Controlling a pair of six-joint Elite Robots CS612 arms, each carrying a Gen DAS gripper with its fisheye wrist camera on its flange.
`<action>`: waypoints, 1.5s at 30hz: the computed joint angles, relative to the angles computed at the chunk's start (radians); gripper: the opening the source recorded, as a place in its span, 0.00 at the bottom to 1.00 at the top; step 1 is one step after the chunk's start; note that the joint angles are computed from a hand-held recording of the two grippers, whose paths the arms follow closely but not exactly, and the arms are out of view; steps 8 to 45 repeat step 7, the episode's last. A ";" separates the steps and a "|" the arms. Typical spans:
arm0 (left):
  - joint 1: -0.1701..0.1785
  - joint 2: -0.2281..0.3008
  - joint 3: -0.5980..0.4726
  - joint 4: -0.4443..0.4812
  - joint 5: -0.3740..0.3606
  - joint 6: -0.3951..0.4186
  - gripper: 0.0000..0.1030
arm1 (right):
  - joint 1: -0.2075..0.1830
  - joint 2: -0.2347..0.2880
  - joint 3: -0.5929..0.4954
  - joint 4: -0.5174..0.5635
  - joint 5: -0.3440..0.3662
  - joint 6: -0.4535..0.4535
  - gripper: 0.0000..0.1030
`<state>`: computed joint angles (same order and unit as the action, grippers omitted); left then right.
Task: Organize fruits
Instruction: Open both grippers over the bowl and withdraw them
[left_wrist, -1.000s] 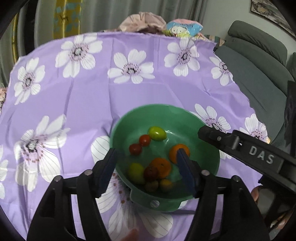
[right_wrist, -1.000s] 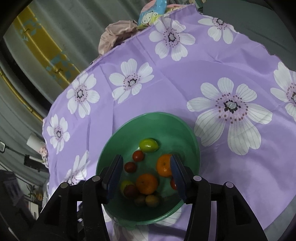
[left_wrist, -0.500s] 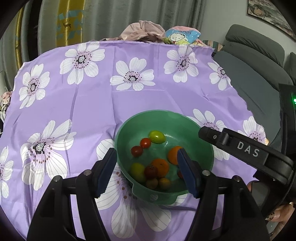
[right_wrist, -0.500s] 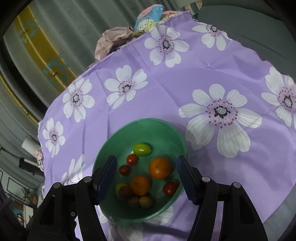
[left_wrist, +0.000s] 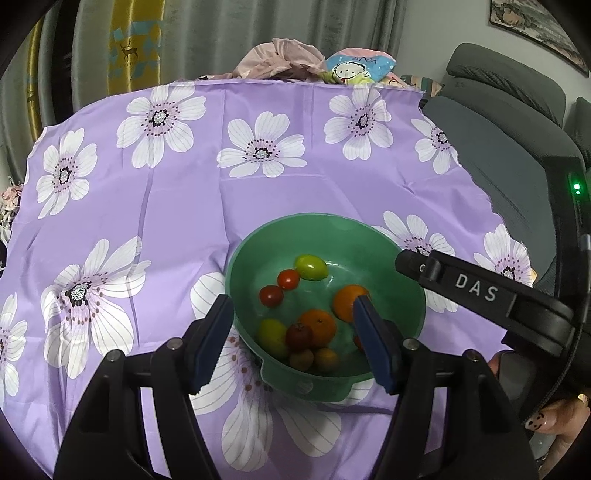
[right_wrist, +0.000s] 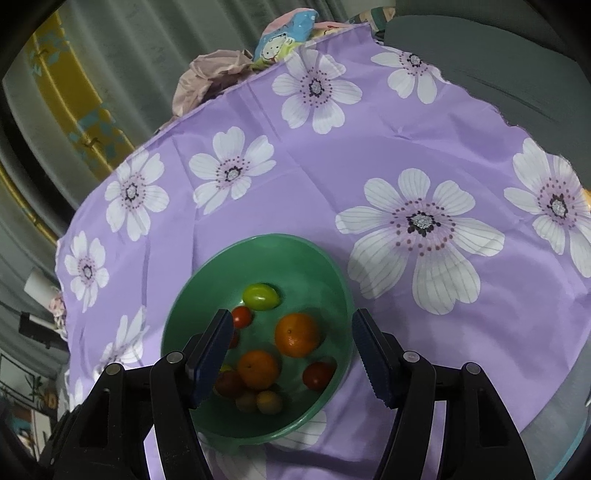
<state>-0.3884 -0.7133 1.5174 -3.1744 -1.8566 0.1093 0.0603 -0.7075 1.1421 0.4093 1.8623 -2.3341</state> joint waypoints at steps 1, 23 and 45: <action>0.000 -0.001 0.001 -0.001 0.000 -0.001 0.65 | 0.000 0.001 -0.002 0.004 0.001 -0.001 0.65; 0.006 -0.003 0.005 -0.007 0.003 -0.008 0.66 | 0.001 0.004 -0.007 0.005 -0.002 -0.008 0.65; 0.006 -0.003 0.005 -0.007 0.003 -0.008 0.66 | 0.001 0.004 -0.007 0.005 -0.002 -0.008 0.65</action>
